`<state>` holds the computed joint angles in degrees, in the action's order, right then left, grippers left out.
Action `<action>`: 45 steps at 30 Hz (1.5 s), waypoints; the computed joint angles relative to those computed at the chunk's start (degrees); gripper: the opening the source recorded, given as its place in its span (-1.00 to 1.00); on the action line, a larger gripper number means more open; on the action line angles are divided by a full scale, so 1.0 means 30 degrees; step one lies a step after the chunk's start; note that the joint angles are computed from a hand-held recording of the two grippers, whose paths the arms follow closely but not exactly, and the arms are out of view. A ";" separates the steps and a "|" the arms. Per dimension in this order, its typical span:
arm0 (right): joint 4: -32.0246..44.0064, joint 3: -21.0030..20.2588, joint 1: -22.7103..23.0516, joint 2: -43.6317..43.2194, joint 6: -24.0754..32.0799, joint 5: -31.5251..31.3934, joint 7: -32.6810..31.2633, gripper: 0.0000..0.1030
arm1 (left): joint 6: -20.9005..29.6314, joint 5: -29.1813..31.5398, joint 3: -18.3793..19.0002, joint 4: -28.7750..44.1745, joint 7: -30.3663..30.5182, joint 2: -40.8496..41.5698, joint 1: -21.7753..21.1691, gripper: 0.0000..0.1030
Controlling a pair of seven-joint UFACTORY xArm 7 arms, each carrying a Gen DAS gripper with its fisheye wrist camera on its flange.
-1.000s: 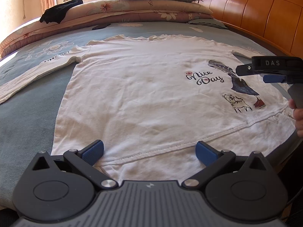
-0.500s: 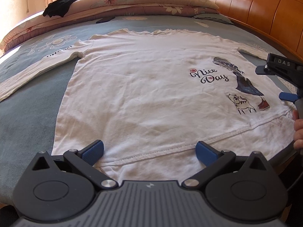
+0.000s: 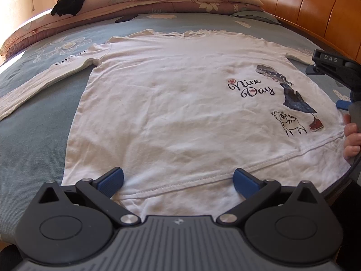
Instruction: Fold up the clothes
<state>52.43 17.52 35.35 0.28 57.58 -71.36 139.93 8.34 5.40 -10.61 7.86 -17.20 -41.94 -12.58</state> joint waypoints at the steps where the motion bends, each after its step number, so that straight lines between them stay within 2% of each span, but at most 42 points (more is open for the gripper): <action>1: -0.0117 -0.0103 -0.0102 0.0006 -0.0402 0.0004 0.0292 1.00 | 0.0031 0.0001 -0.0050 0.0027 -0.0055 0.0015 0.0031 1.00; 8: -0.0434 -0.0048 -0.0040 -0.0167 -0.1049 0.1165 -0.1496 1.00 | 0.0130 0.0070 -0.0190 0.0055 -0.0309 -0.0022 0.0101 1.00; 12: -0.1295 0.0497 0.0222 -0.1071 -0.0903 0.2026 -0.1368 1.00 | -0.0117 0.0145 -0.0247 -0.0081 -0.0410 -0.0066 0.0159 1.00; 14: -0.1310 0.0803 0.0323 -0.1187 -0.0463 0.2267 -0.1457 1.00 | -0.0282 0.0180 -0.0271 -0.0167 -0.0447 -0.0091 0.0192 1.00; 17: -0.0732 0.1246 0.0669 -0.0828 0.1253 0.2094 -0.1448 1.00 | -0.0355 0.0203 -0.0277 -0.0209 -0.0480 -0.0103 0.0203 1.00; 20: -0.0747 0.1108 0.0789 -0.0884 0.1009 0.2108 -0.1578 1.00 | -0.0417 0.0248 -0.0362 -0.0228 -0.0590 -0.0088 0.0216 1.00; 23: -0.1037 0.1007 0.0763 -0.1021 0.0856 0.3089 -0.1910 1.00 | -0.0478 0.0262 -0.0276 -0.0244 -0.0532 -0.0070 0.0185 1.00; 26: -0.1365 0.1095 0.0760 -0.1250 0.1471 0.3622 -0.1702 1.00 | -0.0369 0.0254 -0.0153 -0.0161 -0.0420 -0.0020 0.0104 1.00; 30: -0.1791 0.1285 0.0636 -0.1809 0.1458 0.3260 -0.0292 1.00 | 0.0235 0.0050 0.0018 0.0246 -0.0430 0.0052 -0.0040 0.99; 32: -0.1743 0.1548 0.0634 -0.1861 0.1502 0.2096 0.0279 1.00 | 0.0145 -0.0059 0.0025 0.0312 -0.0558 0.0055 -0.0024 0.99; 34: -0.1305 0.1732 0.0728 -0.1531 0.1661 0.0807 -0.0006 1.00 | -0.0029 0.0006 -0.0319 0.0411 -0.0832 0.0090 0.0363 0.99; 36: -0.0800 0.1580 0.0796 -0.1053 0.1261 0.0466 -0.0702 1.00 | -0.0028 0.0058 -0.0232 0.0548 -0.0829 0.0308 0.0463 0.99; 38: -0.0599 0.1166 0.0701 -0.0739 -0.0027 0.0745 -0.1230 1.00 | 0.0093 -0.0232 0.0382 0.0620 -0.0683 0.0695 0.0096 0.99; 40: -0.0605 0.0757 0.0495 -0.0530 -0.1367 0.1240 -0.1686 1.00 | -0.0650 -0.0132 -0.0056 0.0202 -0.0899 0.0557 0.0441 0.99; 43: -0.0468 0.0617 0.0530 -0.0203 -0.1489 0.1422 -0.2373 1.00 | -0.1437 0.0067 -0.0714 -0.0200 -0.1337 0.0425 0.0915 0.99; 45: -0.0409 0.0580 0.0623 -0.0136 -0.1399 0.1438 -0.2656 1.00 | -0.1948 -0.0015 -0.0305 -0.0479 -0.1311 0.0336 0.0686 0.99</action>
